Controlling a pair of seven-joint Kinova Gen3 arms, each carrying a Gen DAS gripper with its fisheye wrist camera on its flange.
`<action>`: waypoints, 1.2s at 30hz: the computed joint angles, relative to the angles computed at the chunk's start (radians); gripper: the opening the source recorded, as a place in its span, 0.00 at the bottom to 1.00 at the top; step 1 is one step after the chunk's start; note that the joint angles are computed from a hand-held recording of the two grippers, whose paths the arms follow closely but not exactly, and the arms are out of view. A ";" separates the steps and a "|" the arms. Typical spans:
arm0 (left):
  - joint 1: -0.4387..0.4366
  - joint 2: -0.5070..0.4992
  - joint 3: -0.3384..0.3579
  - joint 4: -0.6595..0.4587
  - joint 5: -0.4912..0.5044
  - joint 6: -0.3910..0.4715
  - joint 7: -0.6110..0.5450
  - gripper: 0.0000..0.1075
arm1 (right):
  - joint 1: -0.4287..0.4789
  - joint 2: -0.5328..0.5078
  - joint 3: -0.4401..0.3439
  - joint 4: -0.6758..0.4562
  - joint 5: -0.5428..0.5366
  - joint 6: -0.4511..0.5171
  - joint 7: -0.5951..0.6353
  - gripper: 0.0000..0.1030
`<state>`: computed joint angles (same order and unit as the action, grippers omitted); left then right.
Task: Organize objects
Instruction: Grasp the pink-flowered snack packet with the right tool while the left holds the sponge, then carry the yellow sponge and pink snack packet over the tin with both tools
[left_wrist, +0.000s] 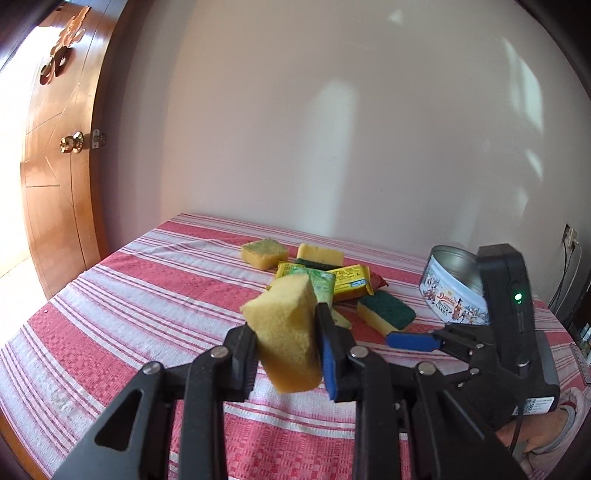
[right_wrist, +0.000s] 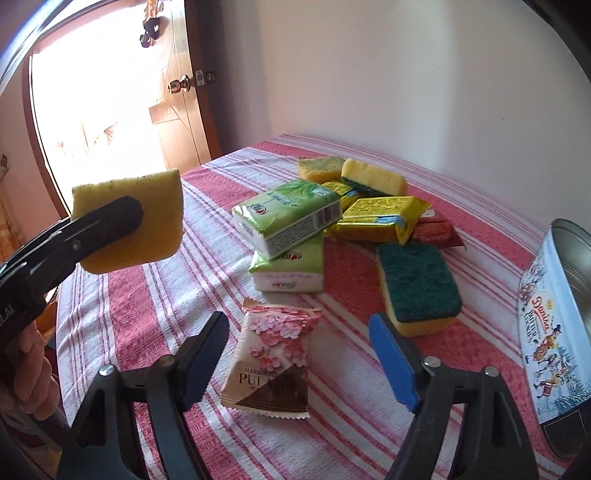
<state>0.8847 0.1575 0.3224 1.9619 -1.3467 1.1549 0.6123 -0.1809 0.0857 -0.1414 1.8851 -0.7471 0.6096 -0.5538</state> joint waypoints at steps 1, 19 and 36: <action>0.002 0.001 0.001 -0.004 0.007 0.006 -0.006 0.25 | -0.036 0.009 0.018 -0.008 0.041 -0.003 -0.035 0.63; 0.063 0.117 -0.054 -0.231 0.068 0.085 -0.191 0.25 | 0.068 -0.055 0.234 0.038 -0.396 0.214 0.345 0.38; 0.137 0.383 -0.222 -0.714 0.076 -0.072 -0.542 0.25 | 0.404 -0.040 0.257 0.058 -0.707 0.231 0.604 0.38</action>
